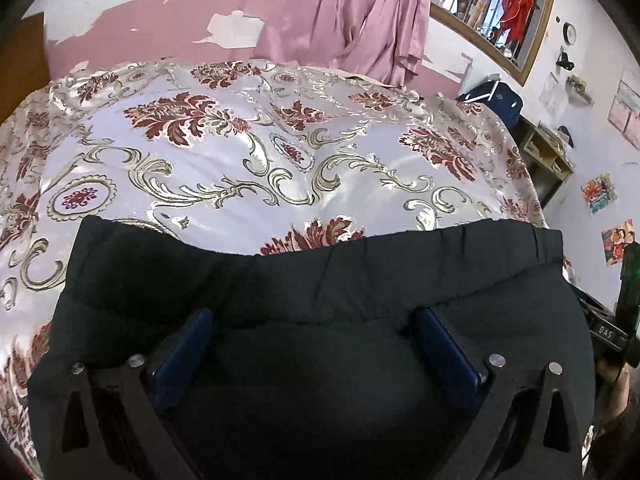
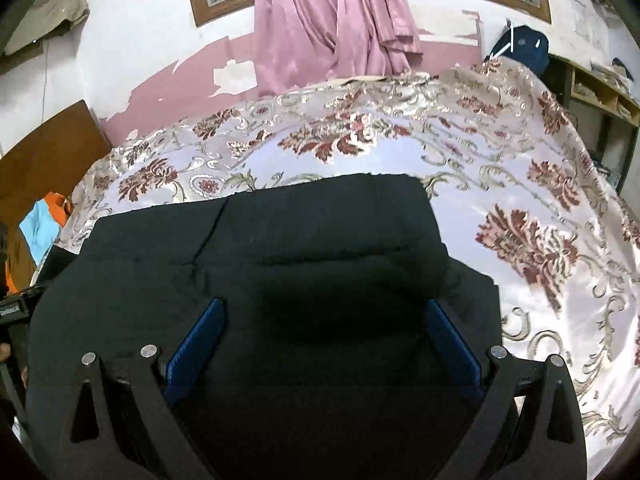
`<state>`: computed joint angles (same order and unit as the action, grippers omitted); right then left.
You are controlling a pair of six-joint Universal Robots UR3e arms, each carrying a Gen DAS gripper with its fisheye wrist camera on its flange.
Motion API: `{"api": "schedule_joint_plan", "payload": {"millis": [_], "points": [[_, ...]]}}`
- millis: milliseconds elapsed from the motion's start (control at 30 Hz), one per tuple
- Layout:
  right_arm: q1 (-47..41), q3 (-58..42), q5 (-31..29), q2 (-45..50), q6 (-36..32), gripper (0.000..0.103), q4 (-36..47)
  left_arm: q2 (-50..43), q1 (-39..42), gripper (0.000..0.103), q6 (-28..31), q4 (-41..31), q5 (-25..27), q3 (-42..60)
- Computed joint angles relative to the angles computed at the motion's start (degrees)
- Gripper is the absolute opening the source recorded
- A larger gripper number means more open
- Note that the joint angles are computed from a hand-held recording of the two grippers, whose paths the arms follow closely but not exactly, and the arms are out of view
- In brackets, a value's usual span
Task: Fold large clothes
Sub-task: 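Grasp the folded black jacket edge with both tools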
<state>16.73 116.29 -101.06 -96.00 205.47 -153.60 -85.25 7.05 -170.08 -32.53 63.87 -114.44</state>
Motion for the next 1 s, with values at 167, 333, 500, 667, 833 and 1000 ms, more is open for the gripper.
{"api": "schedule_joint_plan", "payload": {"millis": [167,333,500,667,833,1000], "points": [[-2.59,1.90,3.93,0.52,-0.03,0.101,-2.65,0.34,1.75,0.103,-0.51,3.97,-2.79,-3.07],[-2.45,3.67,4.00,1.99,0.60,0.102,-7.10,-0.44,3.52,0.103,-0.94,7.37,-6.11,-5.02],[-3.34,5.33,5.33,2.53,0.80,0.102,-10.06,-1.39,3.03,0.103,-2.84,12.91,-5.94,-7.04],[-3.11,6.14,4.82,3.43,1.07,0.102,-12.44,-1.85,2.55,0.103,-3.64,15.61,-5.36,-7.97],[-3.32,6.46,4.99,3.42,0.93,0.102,-12.76,-1.93,2.54,0.103,-3.50,15.79,-5.14,-8.07],[-3.34,6.35,5.02,3.44,0.90,0.102,-12.63,-2.01,2.53,0.103,-3.58,16.33,-5.09,-8.32]]}}
